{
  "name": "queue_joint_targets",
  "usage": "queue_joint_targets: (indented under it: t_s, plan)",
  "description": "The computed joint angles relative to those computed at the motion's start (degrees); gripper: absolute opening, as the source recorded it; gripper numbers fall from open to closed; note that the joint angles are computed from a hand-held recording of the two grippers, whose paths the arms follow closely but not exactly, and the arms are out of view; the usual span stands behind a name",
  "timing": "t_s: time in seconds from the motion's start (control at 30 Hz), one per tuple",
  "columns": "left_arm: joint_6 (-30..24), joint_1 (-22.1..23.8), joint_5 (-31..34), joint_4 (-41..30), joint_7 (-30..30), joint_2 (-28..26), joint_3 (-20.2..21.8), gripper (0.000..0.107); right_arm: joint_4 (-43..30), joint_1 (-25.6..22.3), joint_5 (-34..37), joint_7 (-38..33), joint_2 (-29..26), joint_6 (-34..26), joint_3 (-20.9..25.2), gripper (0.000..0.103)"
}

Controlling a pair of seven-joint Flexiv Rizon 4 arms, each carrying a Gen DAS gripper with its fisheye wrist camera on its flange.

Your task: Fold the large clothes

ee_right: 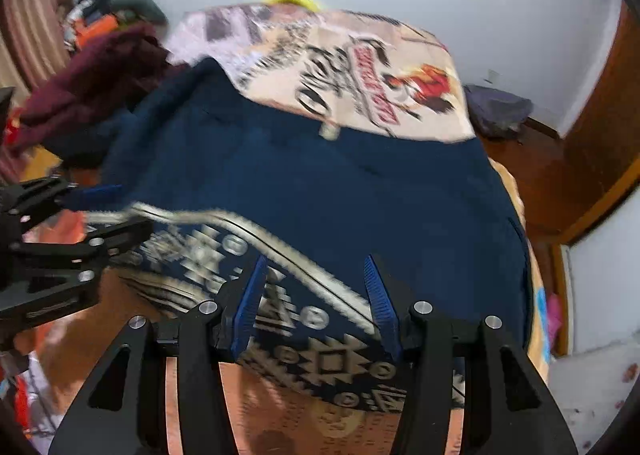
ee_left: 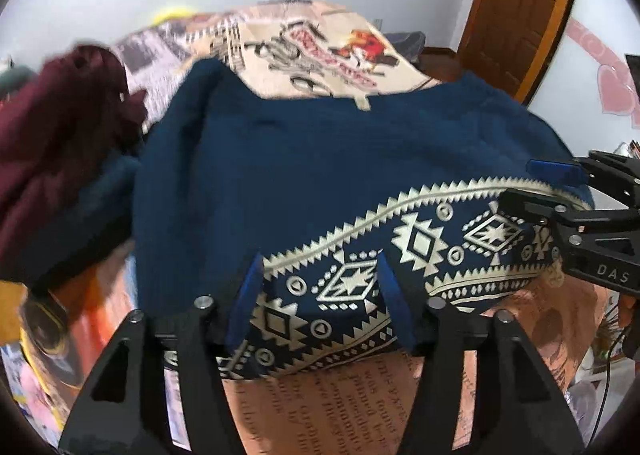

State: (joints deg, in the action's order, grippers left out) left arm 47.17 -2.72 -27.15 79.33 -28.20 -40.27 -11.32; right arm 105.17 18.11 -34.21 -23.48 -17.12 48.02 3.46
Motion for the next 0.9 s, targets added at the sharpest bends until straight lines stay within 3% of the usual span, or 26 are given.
queue_joint_targets:
  t_s: [0.07, 0.13, 0.3, 0.43, 0.7, 0.83, 0.9]
  plan:
    - [-5.3, -0.5, 1.8, -2.5, -2.5, -1.6, 1.4, 0.058, 1.0, -0.3, 1.2, 0.5, 0.7, 0.1, 0.3, 0.047]
    - [-6.1, -0.6, 2.5, -2.6, -3.0, -2.1, 1.8, 0.058, 3.5, -1.0, 2.1, 2.5, 2.2, 2.8, 0.5, 0.047]
    - [-1.9, 0.8, 2.0, 1.2, -0.5, -0.6, 1.3, 0.058, 7.4, -1.1, 0.0, 7.3, 5.6, 3.0, 0.8, 0.052]
    - [0.8, 1.4, 2.0, 2.4, -1.9, 0.0, 2.3, 0.059, 10.3, -1.9, -0.5, 10.7, 8.4, 2.2, 1.8, 0.052]
    - [-1.5, 5.1, 0.9, -0.8, -11.9, -1.6, 4.5, 0.059, 14.3, -3.0, -0.6, 15.2, 12.3, 0.7, 3.7, 0.052]
    - [-5.7, 8.0, -2.2, -2.2, -17.2, -2.1, 3.8, 0.059, 15.6, -3.4, -1.8, 17.3, 13.8, 1.2, 4.4, 0.052]
    - [-10.2, 9.4, -4.1, -3.8, -20.0, -3.0, 3.1, 0.059, 15.9, -3.6, -2.9, 18.5, 14.2, 2.0, 4.4, 0.052]
